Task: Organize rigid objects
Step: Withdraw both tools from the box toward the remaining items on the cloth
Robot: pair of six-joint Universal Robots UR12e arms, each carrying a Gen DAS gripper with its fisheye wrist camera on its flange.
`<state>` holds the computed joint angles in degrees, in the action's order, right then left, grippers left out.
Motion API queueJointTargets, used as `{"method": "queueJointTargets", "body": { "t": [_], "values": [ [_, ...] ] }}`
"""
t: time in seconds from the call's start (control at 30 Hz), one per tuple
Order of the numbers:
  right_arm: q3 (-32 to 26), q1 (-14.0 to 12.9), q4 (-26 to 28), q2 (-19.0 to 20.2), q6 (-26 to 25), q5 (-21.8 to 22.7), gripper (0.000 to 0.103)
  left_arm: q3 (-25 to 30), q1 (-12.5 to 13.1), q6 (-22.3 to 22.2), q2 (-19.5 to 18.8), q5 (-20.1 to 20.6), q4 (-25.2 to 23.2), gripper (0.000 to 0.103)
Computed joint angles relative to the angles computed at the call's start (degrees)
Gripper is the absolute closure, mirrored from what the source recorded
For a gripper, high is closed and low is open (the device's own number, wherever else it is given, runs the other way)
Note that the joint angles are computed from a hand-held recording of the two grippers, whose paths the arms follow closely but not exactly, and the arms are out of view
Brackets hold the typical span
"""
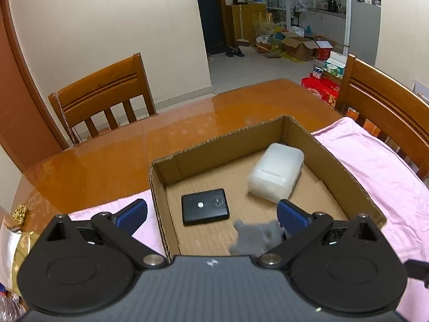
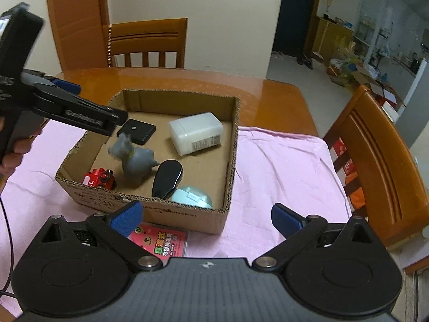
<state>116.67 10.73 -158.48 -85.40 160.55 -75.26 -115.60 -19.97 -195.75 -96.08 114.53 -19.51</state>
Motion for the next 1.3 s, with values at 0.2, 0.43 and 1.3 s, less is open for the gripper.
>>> {"method": "queueJointTargets", "body": {
  "t": [0.2,0.43,1.3],
  "values": [
    [1.67,-0.57,0.27,-0.48,0.33,-0.07,0.0,-1.62,-0.99,-1.77,1.77,-0.36,-0.78,0.001],
    [4.92,-1.62,4.56,-1.7,-5.84,3.87,0.0,-3.96,-3.02,-6.03,4.03,-0.45,-2.41,0.001],
    [11.15,-2.16,-2.05,1.81,-16.38,7.38,0.0,0.48,-9.04,-13.94,-4.3,-3.83,-6.57,0.001]
  ]
}}
